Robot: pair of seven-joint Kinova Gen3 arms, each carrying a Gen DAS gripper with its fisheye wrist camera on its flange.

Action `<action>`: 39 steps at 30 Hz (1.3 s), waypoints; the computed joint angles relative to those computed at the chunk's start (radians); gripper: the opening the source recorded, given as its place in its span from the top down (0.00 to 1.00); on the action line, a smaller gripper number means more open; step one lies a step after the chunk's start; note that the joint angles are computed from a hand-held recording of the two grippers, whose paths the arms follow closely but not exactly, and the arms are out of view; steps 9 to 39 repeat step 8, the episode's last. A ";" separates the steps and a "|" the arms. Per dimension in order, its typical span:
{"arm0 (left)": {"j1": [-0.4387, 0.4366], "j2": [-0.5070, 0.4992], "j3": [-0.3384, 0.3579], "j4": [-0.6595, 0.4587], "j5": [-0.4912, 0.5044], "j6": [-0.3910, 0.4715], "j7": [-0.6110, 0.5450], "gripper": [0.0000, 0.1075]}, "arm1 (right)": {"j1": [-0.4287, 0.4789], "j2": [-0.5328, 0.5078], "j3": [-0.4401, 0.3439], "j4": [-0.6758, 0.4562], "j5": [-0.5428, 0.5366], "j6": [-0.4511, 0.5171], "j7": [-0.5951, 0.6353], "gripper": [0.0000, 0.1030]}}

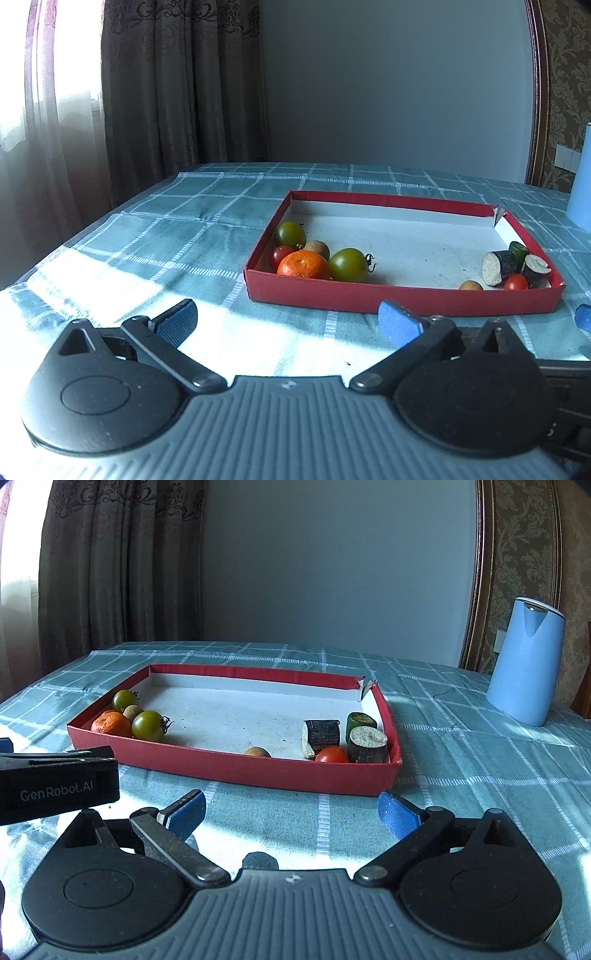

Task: Organize fruits

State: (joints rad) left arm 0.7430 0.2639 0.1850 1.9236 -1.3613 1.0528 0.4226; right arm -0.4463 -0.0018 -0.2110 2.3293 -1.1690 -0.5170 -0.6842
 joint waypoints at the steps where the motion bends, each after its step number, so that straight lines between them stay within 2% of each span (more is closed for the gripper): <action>1: 0.001 0.000 0.000 0.000 -0.001 0.003 0.005 0.04 | 0.001 -0.002 0.001 0.000 0.005 0.004 -0.004 0.03; 6: 0.011 0.008 0.001 0.005 -0.017 0.023 0.022 0.04 | 0.009 -0.004 0.006 -0.006 0.013 0.034 -0.004 0.03; 39: 0.012 0.014 0.002 -0.001 -0.013 0.031 0.012 0.04 | 0.008 -0.002 0.003 -0.006 0.015 0.032 -0.007 0.03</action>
